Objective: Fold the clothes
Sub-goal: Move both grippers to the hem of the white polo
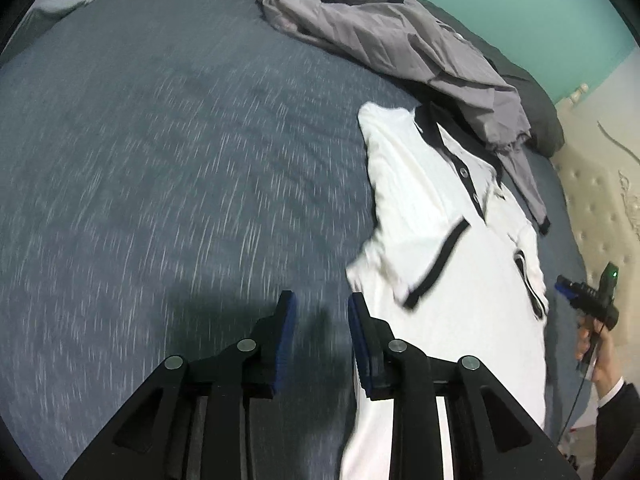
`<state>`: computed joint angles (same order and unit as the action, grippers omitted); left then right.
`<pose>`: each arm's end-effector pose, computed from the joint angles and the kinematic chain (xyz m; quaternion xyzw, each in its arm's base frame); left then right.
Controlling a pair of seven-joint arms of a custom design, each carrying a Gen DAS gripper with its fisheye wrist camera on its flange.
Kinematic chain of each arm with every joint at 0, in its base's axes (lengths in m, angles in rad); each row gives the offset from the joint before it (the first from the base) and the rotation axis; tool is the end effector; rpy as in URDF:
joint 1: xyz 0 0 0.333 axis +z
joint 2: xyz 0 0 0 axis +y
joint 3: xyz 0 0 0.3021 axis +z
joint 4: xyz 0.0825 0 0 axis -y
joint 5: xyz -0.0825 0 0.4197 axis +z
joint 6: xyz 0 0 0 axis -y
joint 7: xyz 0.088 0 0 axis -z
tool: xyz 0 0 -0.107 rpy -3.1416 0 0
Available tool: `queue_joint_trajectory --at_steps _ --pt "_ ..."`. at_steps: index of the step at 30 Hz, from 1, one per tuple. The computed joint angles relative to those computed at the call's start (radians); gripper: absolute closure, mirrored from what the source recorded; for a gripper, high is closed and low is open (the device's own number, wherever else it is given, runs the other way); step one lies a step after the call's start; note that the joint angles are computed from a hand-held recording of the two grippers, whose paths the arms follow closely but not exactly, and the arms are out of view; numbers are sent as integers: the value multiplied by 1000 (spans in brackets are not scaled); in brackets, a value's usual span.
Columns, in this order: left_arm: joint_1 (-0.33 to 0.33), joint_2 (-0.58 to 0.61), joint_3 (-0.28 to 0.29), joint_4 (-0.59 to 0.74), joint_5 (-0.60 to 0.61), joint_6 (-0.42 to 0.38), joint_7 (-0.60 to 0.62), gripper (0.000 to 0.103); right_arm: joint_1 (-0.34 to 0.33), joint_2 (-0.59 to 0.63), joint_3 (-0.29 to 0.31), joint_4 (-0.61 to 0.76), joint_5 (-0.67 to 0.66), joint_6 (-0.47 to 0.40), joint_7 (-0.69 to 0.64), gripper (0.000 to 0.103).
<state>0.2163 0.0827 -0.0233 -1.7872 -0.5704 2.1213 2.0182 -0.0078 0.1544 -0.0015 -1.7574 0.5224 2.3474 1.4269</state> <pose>0.6391 0.1005 0.5076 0.6740 -0.6819 0.2838 0.0080 0.6767 0.0011 0.4982 -0.6203 0.7237 -0.0160 0.3020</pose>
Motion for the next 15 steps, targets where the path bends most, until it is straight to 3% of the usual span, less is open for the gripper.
queue_joint_trajectory --at_steps 7,15 --pt "9 -138 27 -148 46 -71 41 73 28 -229 -34 -243 31 -77 -55 63" --pt "14 -301 67 -305 88 -149 106 73 91 -471 -97 -469 -29 -166 -56 62"
